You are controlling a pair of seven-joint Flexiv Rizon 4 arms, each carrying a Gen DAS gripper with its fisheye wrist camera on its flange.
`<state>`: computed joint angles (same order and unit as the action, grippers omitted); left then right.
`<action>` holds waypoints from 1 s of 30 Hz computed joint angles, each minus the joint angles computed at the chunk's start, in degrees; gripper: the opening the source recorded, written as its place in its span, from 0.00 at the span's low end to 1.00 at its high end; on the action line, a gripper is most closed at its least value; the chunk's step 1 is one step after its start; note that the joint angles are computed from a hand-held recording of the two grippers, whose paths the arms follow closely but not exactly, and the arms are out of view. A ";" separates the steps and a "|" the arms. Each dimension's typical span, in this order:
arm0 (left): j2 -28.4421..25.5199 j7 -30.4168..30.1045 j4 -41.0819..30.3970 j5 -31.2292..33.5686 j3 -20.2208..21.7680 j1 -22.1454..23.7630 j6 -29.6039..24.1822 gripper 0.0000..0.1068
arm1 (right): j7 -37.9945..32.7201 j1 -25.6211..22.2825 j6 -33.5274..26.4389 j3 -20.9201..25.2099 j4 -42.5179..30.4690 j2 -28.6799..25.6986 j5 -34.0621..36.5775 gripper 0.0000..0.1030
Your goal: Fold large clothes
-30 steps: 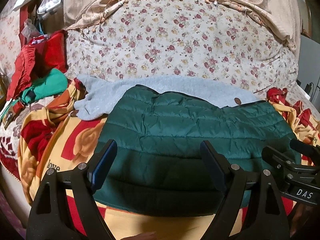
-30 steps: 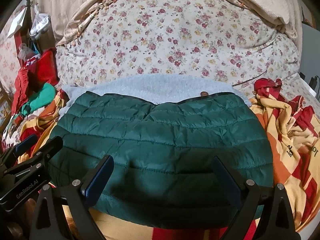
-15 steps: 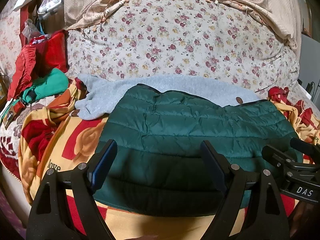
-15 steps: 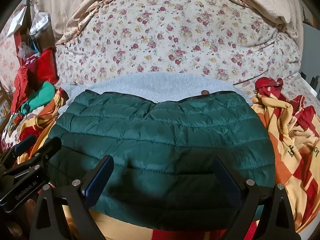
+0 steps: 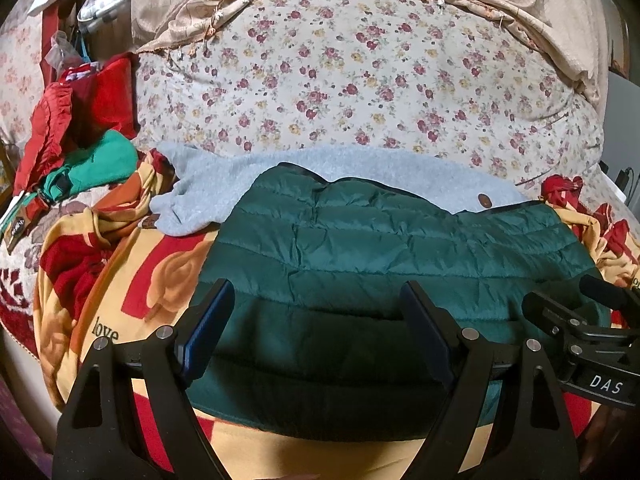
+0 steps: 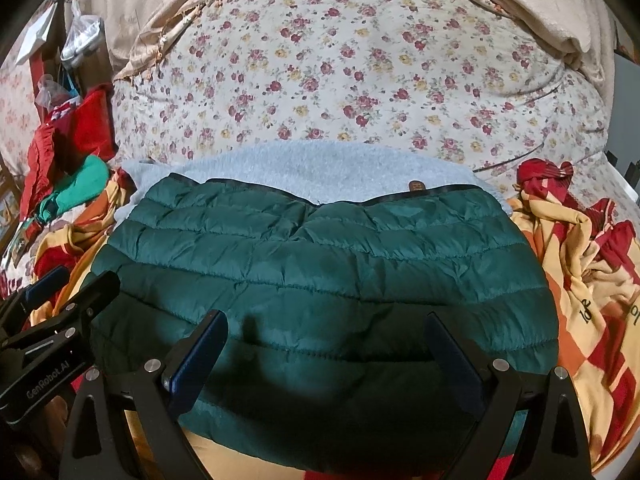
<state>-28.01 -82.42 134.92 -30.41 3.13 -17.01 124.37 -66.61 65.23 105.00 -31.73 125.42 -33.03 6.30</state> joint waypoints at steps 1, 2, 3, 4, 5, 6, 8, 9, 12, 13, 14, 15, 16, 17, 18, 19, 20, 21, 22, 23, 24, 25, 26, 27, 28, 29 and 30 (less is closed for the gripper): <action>-0.12 0.13 -0.11 -0.12 0.05 -0.08 -0.18 0.80 | 0.02 0.06 -0.04 -0.04 0.02 0.02 0.04 0.95; -0.22 0.39 -0.33 -0.49 0.19 -0.35 -0.44 0.80 | 0.05 -0.08 -0.06 0.09 0.00 0.05 0.02 0.95; -0.33 0.47 -0.44 -0.54 0.21 -0.38 -0.59 0.80 | 0.14 -0.40 -0.20 0.38 -0.19 0.03 -0.06 0.95; -0.43 0.51 -0.53 -0.55 0.23 -0.39 -0.63 0.80 | 0.23 -0.81 -0.36 0.71 -0.38 0.00 -0.22 0.95; -0.53 0.60 -0.66 -0.65 0.29 -0.48 -0.69 0.80 | 0.30 -1.37 -0.50 1.14 -0.61 -0.03 -0.47 0.95; -0.59 0.65 -0.71 -0.63 0.30 -0.50 -0.71 0.80 | 0.36 -1.94 -0.60 1.56 -0.82 -0.10 -0.75 0.95; -0.61 0.49 -0.75 -0.48 0.22 -0.35 -0.72 0.80 | 0.53 -2.70 -0.80 2.11 -1.13 -0.18 -1.22 0.95; -0.61 0.48 -0.80 -0.48 0.21 -0.35 -0.82 0.80 | 0.51 -3.40 -0.91 2.57 -1.40 -0.22 -1.61 0.95; -0.82 0.66 -1.10 -0.71 0.36 -0.57 -1.25 0.80 | 0.74 -4.15 -0.99 3.04 -1.83 -0.42 -2.21 0.95; -0.96 0.72 -1.31 -0.76 0.38 -0.58 -1.45 0.80 | 0.83 -3.98 -1.08 2.83 -1.81 -0.44 -2.27 0.95; -1.05 0.78 -1.60 -0.87 0.41 -0.60 -1.73 0.80 | 0.88 -4.02 -1.05 2.85 -1.82 -0.46 -2.38 0.95; -1.15 0.68 -1.73 -0.87 0.40 -0.55 -1.85 0.80 | 0.85 -4.31 -0.96 3.05 -1.89 -0.50 -2.56 0.95; -1.23 0.54 -1.81 -0.75 0.35 -0.41 -1.99 0.80 | 0.87 -4.48 -1.01 3.17 -2.02 -0.56 -2.67 0.95; -1.24 0.61 -1.97 -0.85 0.46 -0.48 -2.24 0.80 | 0.94 -4.58 -1.05 3.28 -2.08 -0.56 -2.72 0.95; -1.36 0.73 -2.12 -1.08 0.65 -0.71 -2.38 0.80 | 1.02 -4.55 -1.14 3.28 -2.12 -0.51 -2.77 0.95; -1.46 0.91 -2.24 -1.37 0.87 -0.99 -2.49 0.80 | 1.05 -4.76 -1.13 3.45 -2.20 -0.54 -2.90 0.95; -1.55 1.06 -2.40 -1.56 1.01 -1.14 -2.64 0.80 | 1.07 -4.94 -1.12 3.60 -2.31 -0.61 -3.02 0.95; -1.65 1.18 -2.52 -1.71 1.09 -1.25 -2.79 0.80 | 1.07 -5.16 -1.20 3.78 -2.48 -0.69 -3.18 0.95; -1.72 1.29 -2.64 -1.81 1.15 -1.33 -2.95 0.80 | 1.11 -5.39 -1.34 3.97 -2.67 -0.77 -3.35 0.95; -1.75 1.32 -2.72 -1.76 1.18 -1.25 -3.02 0.80 | 1.16 -5.72 -1.48 4.24 -2.88 -0.83 -3.56 0.95; -1.78 1.28 -2.73 -1.72 1.19 -1.25 -2.96 0.80 | 1.27 -5.80 -1.64 4.30 -3.03 -0.89 -3.72 0.95; -1.88 1.27 -2.83 -1.66 1.18 -1.20 -2.95 0.80 | 1.44 -5.79 -1.79 4.27 -3.23 -1.02 -3.85 0.95; -1.77 1.19 -2.74 -1.51 1.10 -1.09 -3.02 0.80 | 1.57 -5.91 -1.84 4.31 -3.33 -1.10 -4.01 0.95; -1.78 1.27 -2.78 -1.75 1.24 -1.30 -3.10 0.80 | 1.71 -5.99 -1.85 4.36 -3.38 -1.14 -4.13 0.95; -1.81 1.26 -2.81 -1.79 1.26 -1.33 -3.11 0.80 | 1.83 -6.17 -1.88 4.46 -3.46 -1.17 -4.27 0.95; -1.81 1.26 -2.81 -1.78 1.27 -1.34 -3.12 0.80 | 1.92 -6.28 -1.93 4.49 -3.53 -1.21 -4.42 0.95; -1.88 1.22 -2.95 -1.65 1.20 -1.15 -3.27 0.80 | 2.00 -6.18 -1.85 4.37 -3.44 -1.21 -4.47 0.95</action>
<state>-29.89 -81.20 131.97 -32.06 4.33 -18.16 121.10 -64.61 59.05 103.15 -27.36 121.97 -34.24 1.83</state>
